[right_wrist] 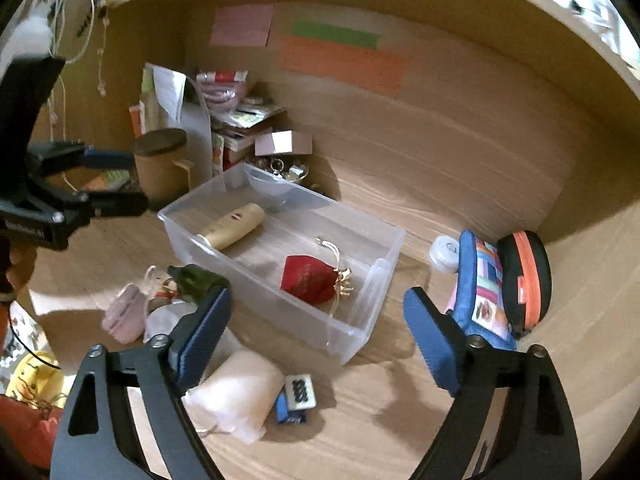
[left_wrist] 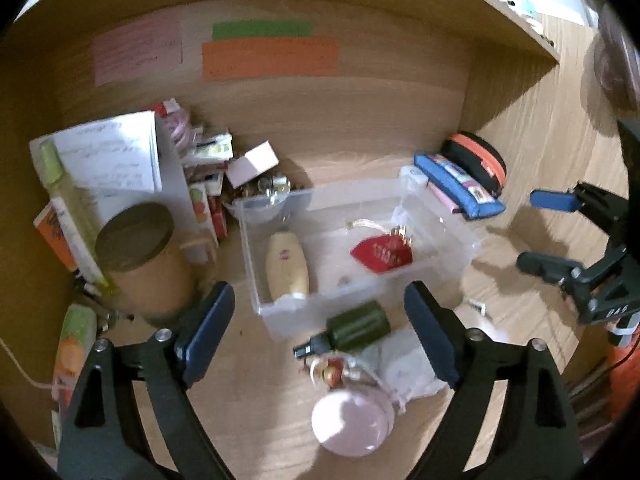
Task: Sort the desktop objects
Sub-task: 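Move both grippers back toward the pink round container and white cylindrical jar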
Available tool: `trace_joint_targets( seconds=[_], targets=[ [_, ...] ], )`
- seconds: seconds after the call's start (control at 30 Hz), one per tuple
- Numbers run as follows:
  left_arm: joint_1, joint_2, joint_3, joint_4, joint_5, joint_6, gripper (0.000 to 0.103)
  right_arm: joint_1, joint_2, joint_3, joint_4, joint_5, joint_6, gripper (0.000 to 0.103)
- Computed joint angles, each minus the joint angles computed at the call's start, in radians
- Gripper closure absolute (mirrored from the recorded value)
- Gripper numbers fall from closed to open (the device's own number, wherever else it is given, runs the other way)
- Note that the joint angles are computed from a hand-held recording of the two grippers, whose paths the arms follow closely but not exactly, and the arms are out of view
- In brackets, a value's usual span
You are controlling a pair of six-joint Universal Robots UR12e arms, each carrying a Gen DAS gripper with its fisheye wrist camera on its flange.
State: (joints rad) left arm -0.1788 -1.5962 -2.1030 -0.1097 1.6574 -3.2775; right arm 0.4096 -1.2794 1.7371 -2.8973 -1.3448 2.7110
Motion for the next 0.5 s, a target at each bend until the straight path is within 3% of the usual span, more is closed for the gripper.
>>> trace_joint_targets(
  seconds=[0.27, 0.5],
  targets=[
    [-0.029, 0.022, -0.053, -0.015, 0.014, -0.017, 0.015, -0.009, -0.032, 0.074, -0.05, 0.01, 0.041, 0.015],
    [-0.043, 0.022, -0.085, -0.037, 0.005, -0.026, 0.015, -0.013, -0.032, 0.111, -0.016, 0.013, 0.067, 0.015]
  ],
)
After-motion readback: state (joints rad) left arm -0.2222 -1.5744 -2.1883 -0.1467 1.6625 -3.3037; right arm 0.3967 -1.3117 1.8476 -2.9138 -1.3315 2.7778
